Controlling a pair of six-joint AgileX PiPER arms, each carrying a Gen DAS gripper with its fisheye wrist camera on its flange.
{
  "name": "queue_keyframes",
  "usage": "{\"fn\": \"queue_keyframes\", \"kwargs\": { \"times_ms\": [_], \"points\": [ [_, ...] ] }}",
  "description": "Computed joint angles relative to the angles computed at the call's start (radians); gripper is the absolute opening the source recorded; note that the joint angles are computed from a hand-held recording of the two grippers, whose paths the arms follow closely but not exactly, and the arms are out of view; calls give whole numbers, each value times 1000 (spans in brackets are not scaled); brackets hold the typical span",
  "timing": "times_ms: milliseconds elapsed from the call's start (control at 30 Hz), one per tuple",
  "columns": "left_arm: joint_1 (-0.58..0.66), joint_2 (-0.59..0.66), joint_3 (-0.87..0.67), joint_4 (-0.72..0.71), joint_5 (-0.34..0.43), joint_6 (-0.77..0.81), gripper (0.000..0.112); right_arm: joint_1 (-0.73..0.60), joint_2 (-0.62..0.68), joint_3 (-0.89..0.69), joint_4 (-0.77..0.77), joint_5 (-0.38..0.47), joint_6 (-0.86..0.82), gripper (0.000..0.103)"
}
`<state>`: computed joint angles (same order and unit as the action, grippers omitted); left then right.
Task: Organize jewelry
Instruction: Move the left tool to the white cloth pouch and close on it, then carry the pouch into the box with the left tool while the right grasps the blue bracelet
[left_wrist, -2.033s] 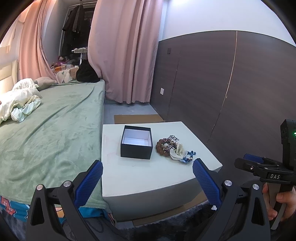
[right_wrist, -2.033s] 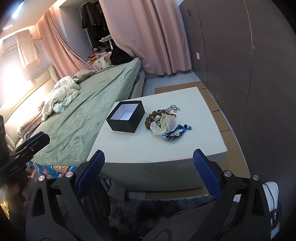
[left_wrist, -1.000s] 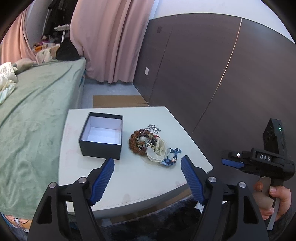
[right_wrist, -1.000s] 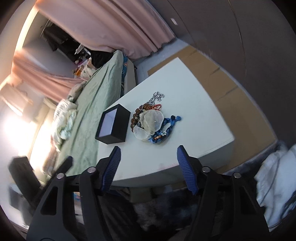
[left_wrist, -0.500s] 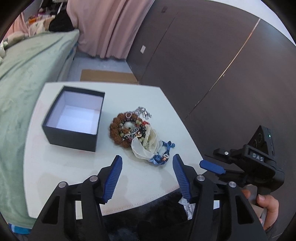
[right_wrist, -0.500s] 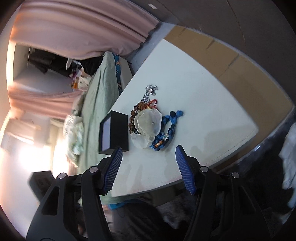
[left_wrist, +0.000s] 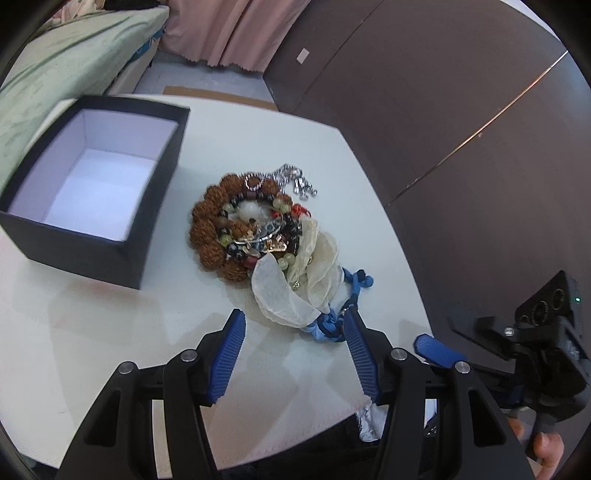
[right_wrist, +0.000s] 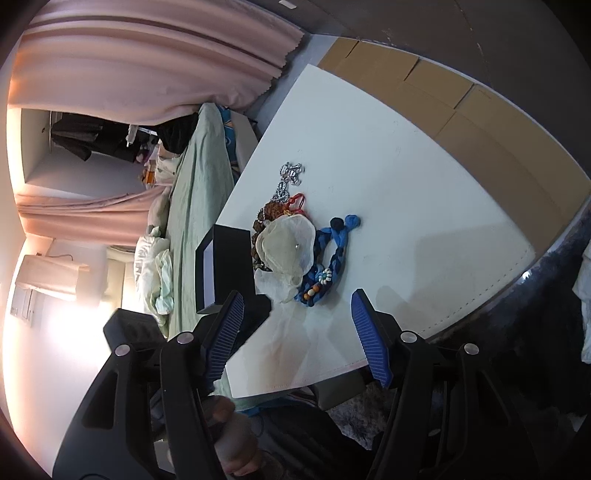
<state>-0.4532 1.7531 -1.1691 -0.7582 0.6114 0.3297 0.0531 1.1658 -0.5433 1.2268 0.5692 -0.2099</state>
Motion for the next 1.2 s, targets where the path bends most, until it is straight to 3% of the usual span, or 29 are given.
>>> {"fn": "queue_keyframes", "kwargs": {
  "times_ms": [67,167,233,267,567,1033,1200],
  "points": [
    [-5,19,-4,-6,-15,-3,52,-6,0,7,25,-1,-22,66],
    [-7,44,-9,-40,-19,24,27,0,18,1,31,-5,-27,66],
    [-3,52,-9,-53,-7,32,3,1,33,-3,40,-6,-33,66],
    [-6,47,-5,-50,-12,27,1,5,38,-5,41,-8,-30,66],
    [18,-55,32,-109,-16,103,0,52,104,-26,89,-39,-37,66],
    [147,-192,20,-194,117,208,0,142,201,-74,135,-105,-6,66],
    [202,-222,19,-214,164,244,0,187,251,-110,96,-143,66,55]
  ]
}}
